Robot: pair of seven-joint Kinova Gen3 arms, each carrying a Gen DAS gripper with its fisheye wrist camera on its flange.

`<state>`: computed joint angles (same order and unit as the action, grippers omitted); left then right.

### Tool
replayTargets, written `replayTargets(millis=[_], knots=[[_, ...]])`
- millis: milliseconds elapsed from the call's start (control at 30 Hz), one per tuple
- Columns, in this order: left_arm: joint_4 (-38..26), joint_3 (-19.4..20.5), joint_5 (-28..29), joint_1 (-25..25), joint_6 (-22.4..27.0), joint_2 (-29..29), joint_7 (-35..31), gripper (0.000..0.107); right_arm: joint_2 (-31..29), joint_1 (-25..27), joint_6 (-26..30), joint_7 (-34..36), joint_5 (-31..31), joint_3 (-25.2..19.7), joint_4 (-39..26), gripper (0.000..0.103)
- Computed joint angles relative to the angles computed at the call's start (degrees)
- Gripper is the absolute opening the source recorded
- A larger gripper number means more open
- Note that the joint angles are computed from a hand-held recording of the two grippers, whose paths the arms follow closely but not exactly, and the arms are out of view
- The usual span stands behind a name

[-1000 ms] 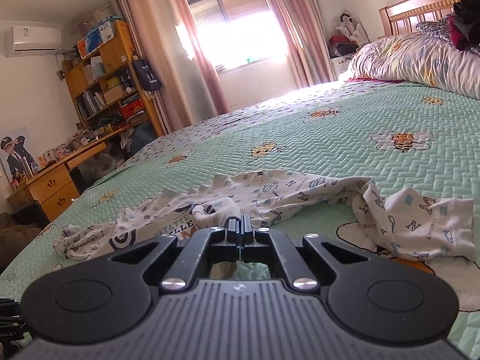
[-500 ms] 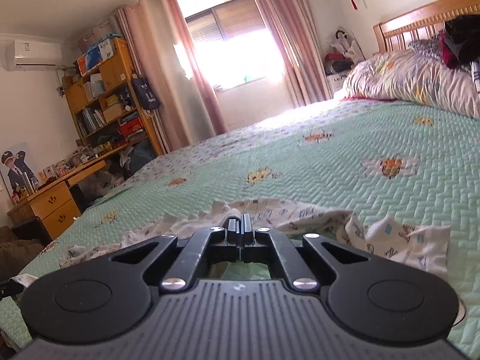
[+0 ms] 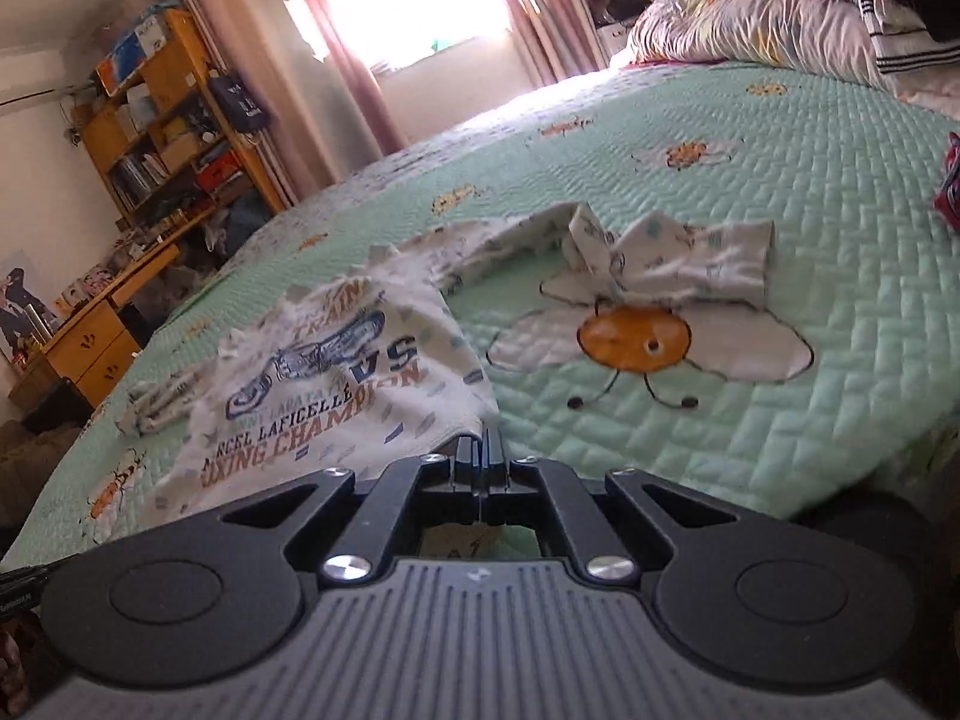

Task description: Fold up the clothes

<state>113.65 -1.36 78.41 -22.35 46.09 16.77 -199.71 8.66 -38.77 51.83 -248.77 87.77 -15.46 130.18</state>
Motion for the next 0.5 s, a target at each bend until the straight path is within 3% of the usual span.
replayTargets(millis=[100,200,333,400,500], knots=[[0.76,-0.04,2.01,-0.61,0.97,-0.38,-4.21,0.015,1.44,-0.94,0.67,2.13,-0.56,-0.37,-1.03,0.003],[1.55,-0.21,1.71,0.18,0.90,-1.02,-6.75,0.016,2.24,-1.68,2.28,7.33,-3.37,0.01,-2.83,0.009],[1.90,-0.35,-2.10,-0.49,6.52,-1.62,-12.27,0.020,2.57,-2.76,3.68,10.11,-4.28,0.38,-3.24,0.009],[3.26,-0.04,-2.93,0.21,5.34,-3.16,-16.93,0.027,2.68,-2.77,3.54,10.66,-4.40,0.61,-3.43,0.009],[6.09,0.36,-1.26,2.38,-0.32,-5.21,-23.92,0.043,2.85,-2.66,3.22,11.57,-4.78,0.89,-3.83,0.009]])
